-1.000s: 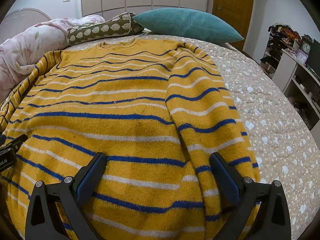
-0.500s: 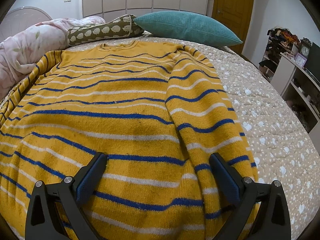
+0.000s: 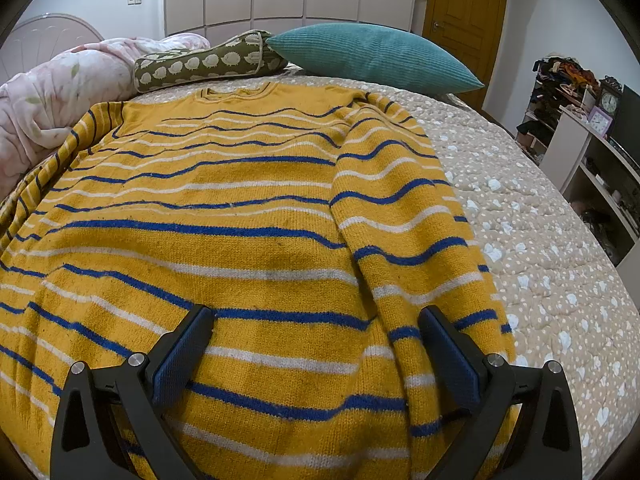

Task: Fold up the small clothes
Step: 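Grasp the sweater sleeve with the left tool and pull it outward flat, then grasp the other sleeve with the right tool and pull it outward flat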

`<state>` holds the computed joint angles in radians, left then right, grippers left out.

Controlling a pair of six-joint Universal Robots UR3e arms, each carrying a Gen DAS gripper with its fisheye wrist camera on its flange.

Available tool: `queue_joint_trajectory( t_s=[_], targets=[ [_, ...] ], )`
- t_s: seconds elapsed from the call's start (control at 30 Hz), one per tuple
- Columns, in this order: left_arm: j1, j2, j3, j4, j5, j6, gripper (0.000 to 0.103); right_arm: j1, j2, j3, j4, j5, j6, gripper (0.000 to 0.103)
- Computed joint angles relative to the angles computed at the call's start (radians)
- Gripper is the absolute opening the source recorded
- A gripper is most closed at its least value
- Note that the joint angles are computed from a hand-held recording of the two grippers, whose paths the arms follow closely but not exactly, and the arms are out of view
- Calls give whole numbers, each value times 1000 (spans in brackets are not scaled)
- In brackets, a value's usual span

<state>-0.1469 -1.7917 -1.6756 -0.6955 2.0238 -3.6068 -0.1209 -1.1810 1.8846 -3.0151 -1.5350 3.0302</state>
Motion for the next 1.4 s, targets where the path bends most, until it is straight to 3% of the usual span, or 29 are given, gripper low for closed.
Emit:
queue_joint_trajectory(
  t_s=[0.2,0.27,0.33,0.43,0.5,0.63,0.8,0.87,0.93,1.07,1.13,1.3,1.4],
  targets=[
    [131,58,-16,-64,63,-51,29,0,0,1,-2,0,0,103],
    [153,97,-53,-40,72,-48,33,0,0,1,-2,0,0,103],
    [165,133,-86,-30,80,-53,44,0,0,3,-3,0,0,103],
    [181,181,-132,-1,43,-56,45,-1,0,3,-3,1,0,103],
    [165,220,-154,2,9,-61,46,-1,0,4,-4,1,0,103],
    [77,202,-121,13,-9,-84,61,-3,-1,3,-2,3,-2,103],
    [-88,111,-6,18,-18,-88,65,-10,-9,6,1,18,-3,103],
    [-146,61,57,7,-53,-80,66,-29,-32,19,5,46,-6,100],
    [-187,22,110,-9,-82,-72,66,-69,-85,53,14,111,-19,83],
    [-264,-50,189,-19,-94,-62,69,-321,-317,166,128,455,-29,82],
    [-288,-72,204,-20,-100,-59,70,-440,-385,180,192,538,-41,82],
    [-308,-96,224,-32,-117,-42,70,-543,-372,117,345,469,-105,76],
    [-316,-110,239,-36,-108,-31,70,-559,-351,106,436,479,-159,74]
  ],
)
